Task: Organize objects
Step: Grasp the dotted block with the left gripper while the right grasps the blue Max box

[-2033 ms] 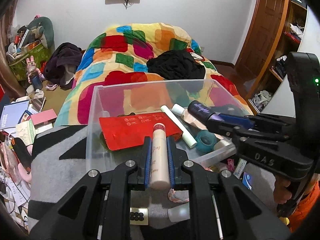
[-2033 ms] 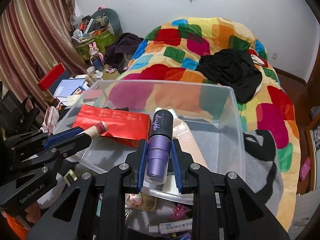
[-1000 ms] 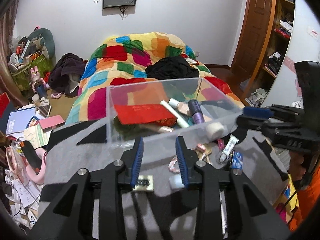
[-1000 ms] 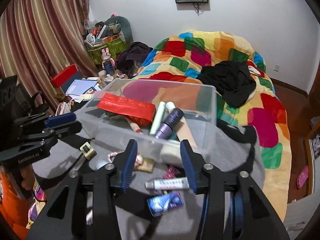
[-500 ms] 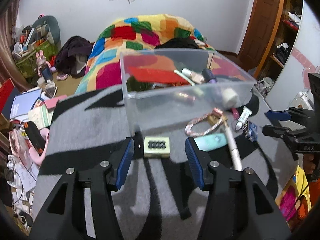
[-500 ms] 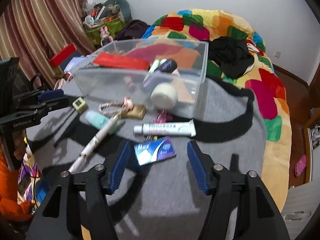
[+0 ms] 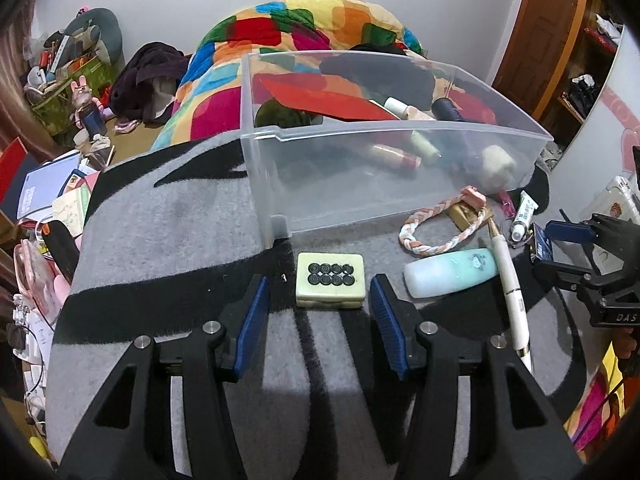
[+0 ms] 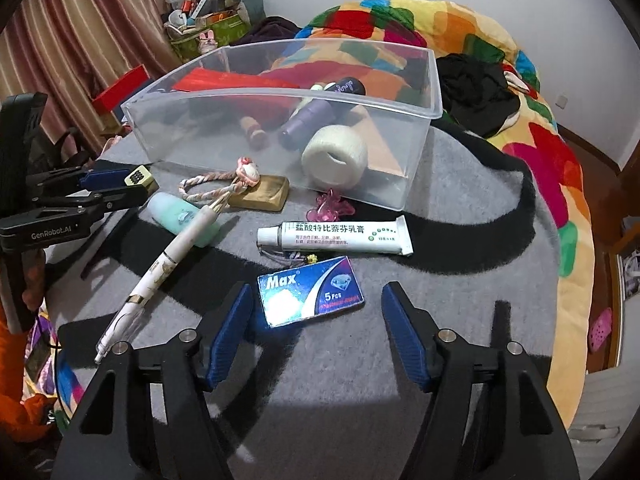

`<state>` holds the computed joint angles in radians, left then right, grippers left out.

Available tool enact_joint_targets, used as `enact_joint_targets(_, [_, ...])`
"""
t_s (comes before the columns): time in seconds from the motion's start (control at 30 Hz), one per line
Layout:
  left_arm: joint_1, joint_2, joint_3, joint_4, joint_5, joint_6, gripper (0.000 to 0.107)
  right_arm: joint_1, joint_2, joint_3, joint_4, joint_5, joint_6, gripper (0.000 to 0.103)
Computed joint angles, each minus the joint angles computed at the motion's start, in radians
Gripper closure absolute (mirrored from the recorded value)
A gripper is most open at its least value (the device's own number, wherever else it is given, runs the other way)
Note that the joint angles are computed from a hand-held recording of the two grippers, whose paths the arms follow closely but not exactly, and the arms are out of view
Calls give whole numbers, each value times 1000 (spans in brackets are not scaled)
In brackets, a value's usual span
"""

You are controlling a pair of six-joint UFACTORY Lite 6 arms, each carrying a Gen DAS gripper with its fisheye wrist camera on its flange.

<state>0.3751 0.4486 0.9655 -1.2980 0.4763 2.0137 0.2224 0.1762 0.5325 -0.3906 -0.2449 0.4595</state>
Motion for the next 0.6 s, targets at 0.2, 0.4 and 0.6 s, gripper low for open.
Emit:
enact_joint_targets(0.2, [5, -30, -48, -81, -4, 104, 74, 9, -33, -33, 30, -12, -38, 56])
enact_joint_targets(0.4, [31, -94, -101, -99, 32, 144, 74, -6, -126, -85, 29, -8, -23, 56])
enact_joint_targets(0.6, [47, -164, -116, -72, 91, 101, 74, -11, -245, -85, -33, 30, 73, 56])
